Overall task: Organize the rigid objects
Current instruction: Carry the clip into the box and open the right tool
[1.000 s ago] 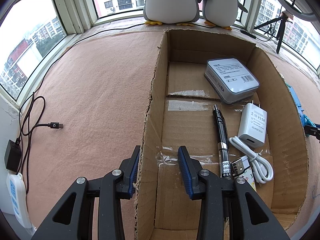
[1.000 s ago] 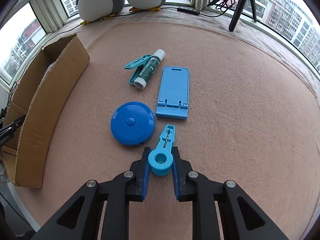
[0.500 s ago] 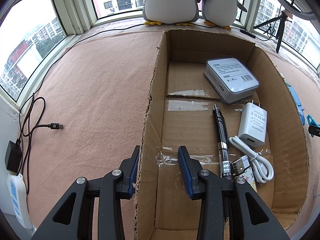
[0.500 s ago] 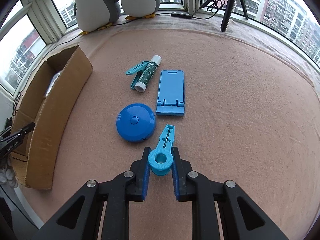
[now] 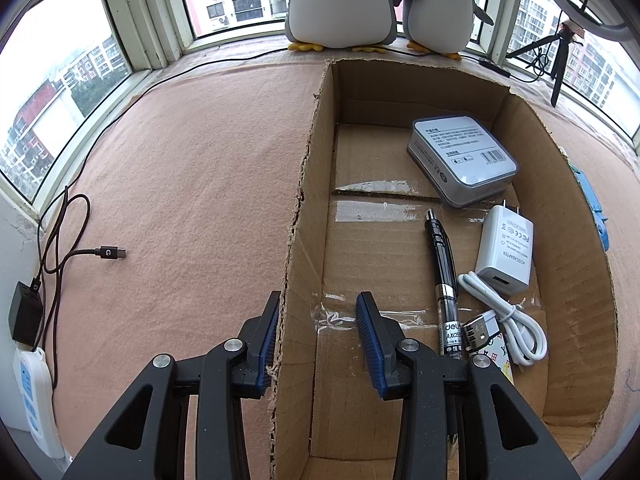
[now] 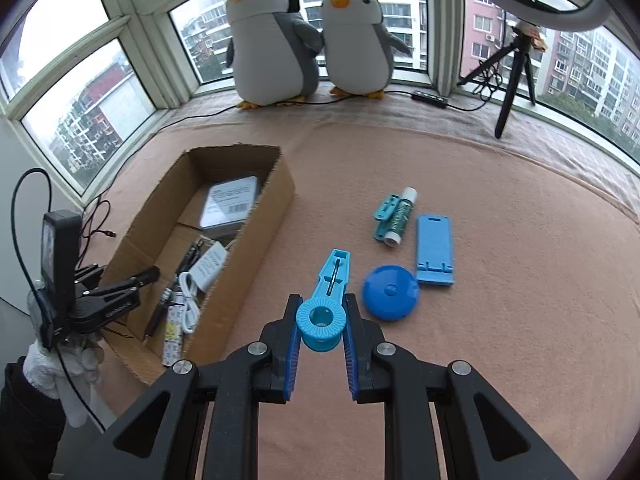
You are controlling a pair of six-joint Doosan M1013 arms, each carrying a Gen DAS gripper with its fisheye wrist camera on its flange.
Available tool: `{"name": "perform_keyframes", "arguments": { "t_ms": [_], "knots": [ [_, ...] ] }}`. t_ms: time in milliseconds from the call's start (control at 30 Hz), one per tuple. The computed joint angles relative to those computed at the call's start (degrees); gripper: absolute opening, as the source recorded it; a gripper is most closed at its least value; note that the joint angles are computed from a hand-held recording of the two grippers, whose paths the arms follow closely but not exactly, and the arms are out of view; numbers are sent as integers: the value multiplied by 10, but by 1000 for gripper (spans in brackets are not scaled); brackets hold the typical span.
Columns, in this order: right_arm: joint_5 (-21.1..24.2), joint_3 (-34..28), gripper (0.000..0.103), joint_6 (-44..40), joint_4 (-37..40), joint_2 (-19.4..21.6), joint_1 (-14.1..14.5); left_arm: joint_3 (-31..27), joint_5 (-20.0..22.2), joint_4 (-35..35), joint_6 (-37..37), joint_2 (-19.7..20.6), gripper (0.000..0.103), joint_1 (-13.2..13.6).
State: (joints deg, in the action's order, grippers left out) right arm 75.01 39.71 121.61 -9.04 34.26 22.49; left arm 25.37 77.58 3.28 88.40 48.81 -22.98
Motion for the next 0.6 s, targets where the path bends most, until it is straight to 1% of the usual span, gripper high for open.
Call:
{"name": "perform_keyframes", "arguments": {
  "t_ms": [267,600],
  "knots": [
    [7,-64,17,-40,38,37,20,-1,1,0,0,0,39,0],
    [58,-137,17,-89,53,89,42,-1,1,0,-1,1,39,0]
  ]
}}
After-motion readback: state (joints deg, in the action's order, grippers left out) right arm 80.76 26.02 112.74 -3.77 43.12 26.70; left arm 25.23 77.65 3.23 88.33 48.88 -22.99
